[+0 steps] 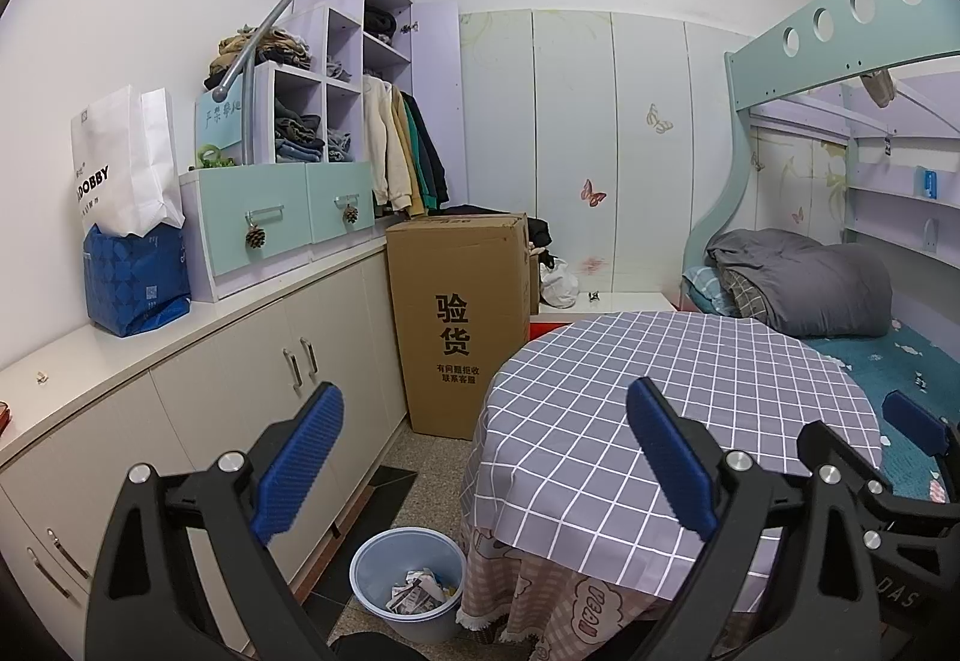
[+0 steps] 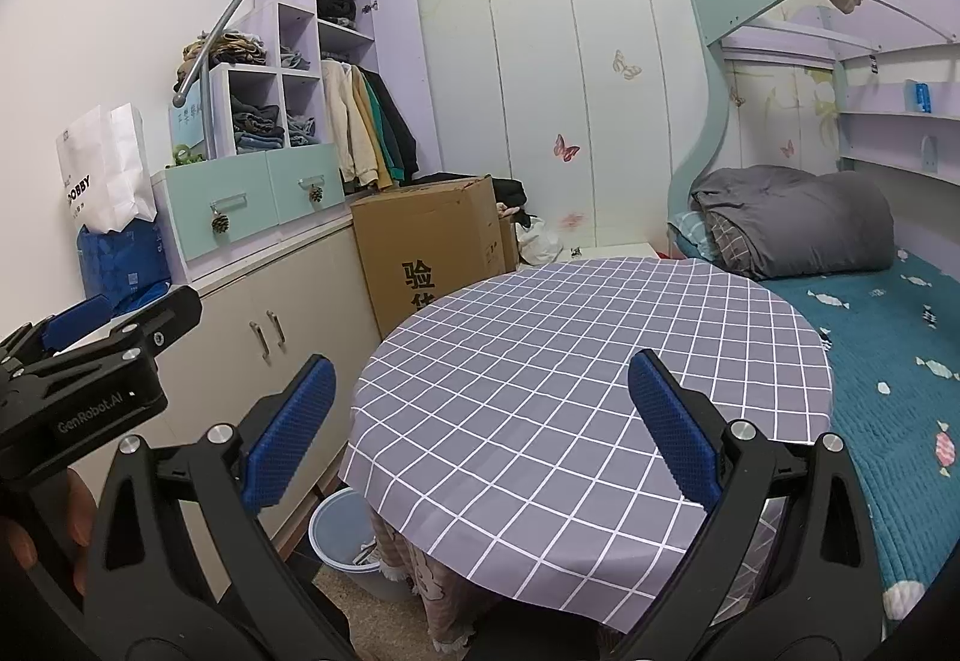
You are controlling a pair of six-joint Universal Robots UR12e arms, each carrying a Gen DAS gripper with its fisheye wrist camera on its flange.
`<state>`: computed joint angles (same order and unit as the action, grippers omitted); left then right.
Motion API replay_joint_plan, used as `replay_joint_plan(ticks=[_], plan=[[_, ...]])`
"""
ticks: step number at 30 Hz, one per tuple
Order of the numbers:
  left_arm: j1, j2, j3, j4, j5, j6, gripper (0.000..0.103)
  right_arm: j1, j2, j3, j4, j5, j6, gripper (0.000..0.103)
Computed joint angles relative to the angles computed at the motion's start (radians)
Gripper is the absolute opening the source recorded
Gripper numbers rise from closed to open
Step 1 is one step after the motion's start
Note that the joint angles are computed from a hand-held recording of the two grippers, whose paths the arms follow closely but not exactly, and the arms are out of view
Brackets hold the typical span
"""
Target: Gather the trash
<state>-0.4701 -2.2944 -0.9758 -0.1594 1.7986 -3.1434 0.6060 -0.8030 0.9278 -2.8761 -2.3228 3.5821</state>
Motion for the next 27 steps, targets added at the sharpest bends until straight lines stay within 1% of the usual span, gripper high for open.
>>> replay_joint_plan(ticks=[27], plan=[[0.000, -0.002, 0.003, -0.008, 0.004, -0.008, 0.093, -0.004, -0.001, 0.005, 0.004, 0.017, 0.002, 0.096]])
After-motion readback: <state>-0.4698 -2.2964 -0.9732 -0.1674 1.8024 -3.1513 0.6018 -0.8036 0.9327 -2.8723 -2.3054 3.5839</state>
